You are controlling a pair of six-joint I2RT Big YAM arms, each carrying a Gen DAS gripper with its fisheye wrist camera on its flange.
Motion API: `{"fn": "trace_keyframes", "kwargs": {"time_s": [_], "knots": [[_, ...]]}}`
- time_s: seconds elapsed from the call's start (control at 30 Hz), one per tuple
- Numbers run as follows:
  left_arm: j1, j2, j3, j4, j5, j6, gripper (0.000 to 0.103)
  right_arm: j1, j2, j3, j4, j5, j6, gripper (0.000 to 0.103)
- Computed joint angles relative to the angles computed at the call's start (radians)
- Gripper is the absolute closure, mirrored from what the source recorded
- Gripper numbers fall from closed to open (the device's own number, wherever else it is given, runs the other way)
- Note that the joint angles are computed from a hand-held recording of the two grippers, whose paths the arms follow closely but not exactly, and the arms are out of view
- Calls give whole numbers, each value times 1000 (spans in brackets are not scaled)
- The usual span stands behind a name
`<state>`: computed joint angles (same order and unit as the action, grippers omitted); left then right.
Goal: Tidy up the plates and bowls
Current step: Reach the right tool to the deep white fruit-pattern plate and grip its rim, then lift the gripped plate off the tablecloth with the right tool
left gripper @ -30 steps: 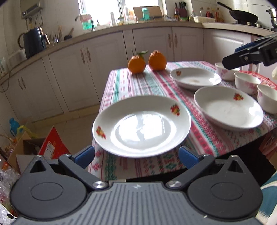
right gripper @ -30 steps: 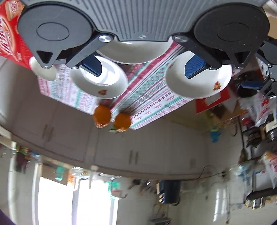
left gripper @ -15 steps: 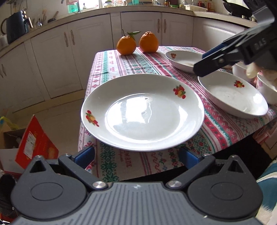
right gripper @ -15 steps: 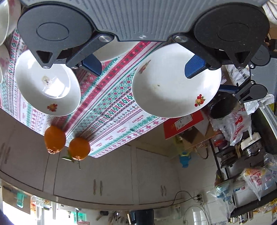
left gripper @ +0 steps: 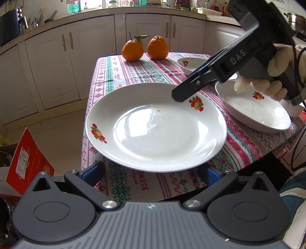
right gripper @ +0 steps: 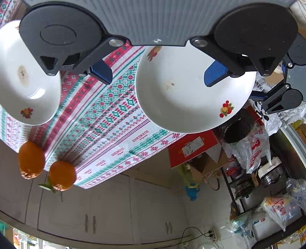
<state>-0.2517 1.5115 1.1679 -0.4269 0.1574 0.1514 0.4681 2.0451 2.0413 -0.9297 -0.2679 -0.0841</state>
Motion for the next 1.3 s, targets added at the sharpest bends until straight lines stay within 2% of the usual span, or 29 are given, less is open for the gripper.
{"fn": "trace_keyframes", "kwargs": {"time_s": [0.27,0.43,0.5,0.97,1.3], "knots": [[12,-11,-14,15,21,6,0,-10,117,171,-116,-98,-27,0],[16,-17,-19,18,29,29,1,-16,170,254,-172,-157,-33,13],[16,-21,-21,19,29,46,1,-18,186,282,-191,-169,-35,14],[36,-10,2,-11,103,102,10,-27,237,374,-266,-208,-33,17],[40,-5,15,-30,103,119,11,-25,240,386,-280,-206,-33,16]]}}
